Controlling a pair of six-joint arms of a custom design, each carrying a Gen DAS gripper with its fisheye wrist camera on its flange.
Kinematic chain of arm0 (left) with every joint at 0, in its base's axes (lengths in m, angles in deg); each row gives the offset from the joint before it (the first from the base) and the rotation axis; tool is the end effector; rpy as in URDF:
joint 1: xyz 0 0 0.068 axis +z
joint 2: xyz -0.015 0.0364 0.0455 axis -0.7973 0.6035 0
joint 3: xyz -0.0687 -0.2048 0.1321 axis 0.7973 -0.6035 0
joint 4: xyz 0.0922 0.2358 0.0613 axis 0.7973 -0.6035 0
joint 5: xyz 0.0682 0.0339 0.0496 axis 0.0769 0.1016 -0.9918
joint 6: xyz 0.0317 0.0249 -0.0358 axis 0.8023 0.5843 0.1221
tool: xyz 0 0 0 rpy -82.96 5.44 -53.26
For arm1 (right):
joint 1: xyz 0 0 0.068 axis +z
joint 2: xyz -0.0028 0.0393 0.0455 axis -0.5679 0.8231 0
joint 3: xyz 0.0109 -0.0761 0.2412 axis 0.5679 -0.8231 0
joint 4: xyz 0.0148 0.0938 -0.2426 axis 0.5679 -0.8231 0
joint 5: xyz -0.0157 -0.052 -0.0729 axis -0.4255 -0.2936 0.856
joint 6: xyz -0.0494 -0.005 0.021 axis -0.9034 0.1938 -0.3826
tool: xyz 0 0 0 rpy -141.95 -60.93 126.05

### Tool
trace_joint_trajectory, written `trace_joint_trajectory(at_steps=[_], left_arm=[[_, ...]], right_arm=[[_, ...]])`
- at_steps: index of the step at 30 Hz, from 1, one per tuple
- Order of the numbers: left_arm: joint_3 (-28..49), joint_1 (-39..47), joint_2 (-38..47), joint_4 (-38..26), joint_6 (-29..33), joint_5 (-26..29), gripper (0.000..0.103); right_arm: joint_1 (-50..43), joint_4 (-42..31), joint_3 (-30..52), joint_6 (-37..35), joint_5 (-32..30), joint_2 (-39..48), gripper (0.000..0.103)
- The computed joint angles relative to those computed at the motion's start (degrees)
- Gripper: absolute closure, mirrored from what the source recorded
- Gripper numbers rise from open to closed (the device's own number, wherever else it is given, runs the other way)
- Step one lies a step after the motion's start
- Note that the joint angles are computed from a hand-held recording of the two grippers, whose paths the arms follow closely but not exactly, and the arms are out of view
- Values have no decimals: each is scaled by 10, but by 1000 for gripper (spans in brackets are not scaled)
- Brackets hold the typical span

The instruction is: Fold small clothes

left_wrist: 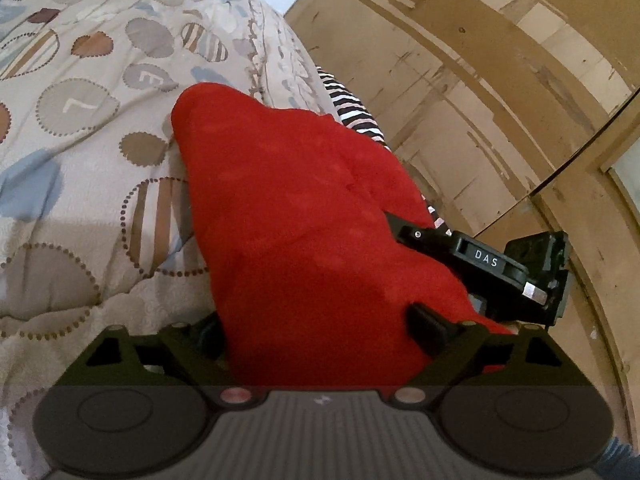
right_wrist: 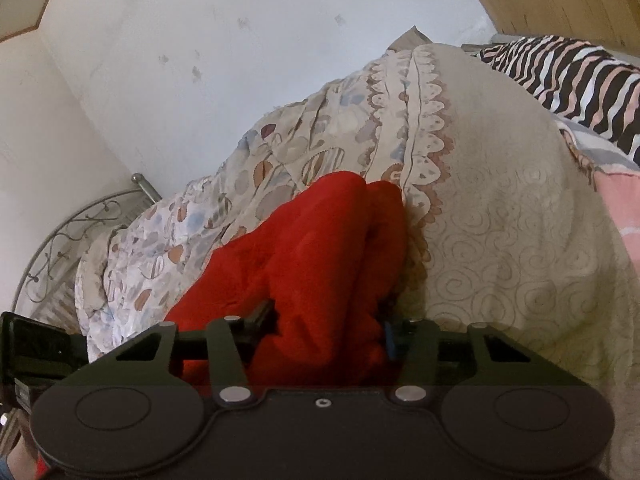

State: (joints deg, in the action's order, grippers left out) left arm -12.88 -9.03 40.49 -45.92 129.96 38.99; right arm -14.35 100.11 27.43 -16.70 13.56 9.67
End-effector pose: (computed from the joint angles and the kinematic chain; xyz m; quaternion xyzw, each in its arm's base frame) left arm 0.1224 0.0767 0.0940 -0.0120 0.8841 -0.3486 0.3109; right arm 0.2318 0.1038 0.0917 -0.0921 0.8470 0.3805 0.3596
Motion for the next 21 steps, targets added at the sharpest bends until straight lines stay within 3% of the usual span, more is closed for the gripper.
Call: trace_joint_trajectory(at_steps=[4, 11, 16, 21], left_arm=[[2, -1, -18, -14, 2, -3, 18], [24, 15, -37, -78, 39, -4, 31], [43, 85, 47, -136, 160, 23, 40], [99, 157, 119, -240, 264, 28, 45]], right_arm=[[18, 10, -12, 8, 29, -17, 55], [11, -12, -7, 38, 13, -41, 60], [32, -48, -3, 48, 6, -94, 61], [76, -73, 17, 64, 27, -130, 62]])
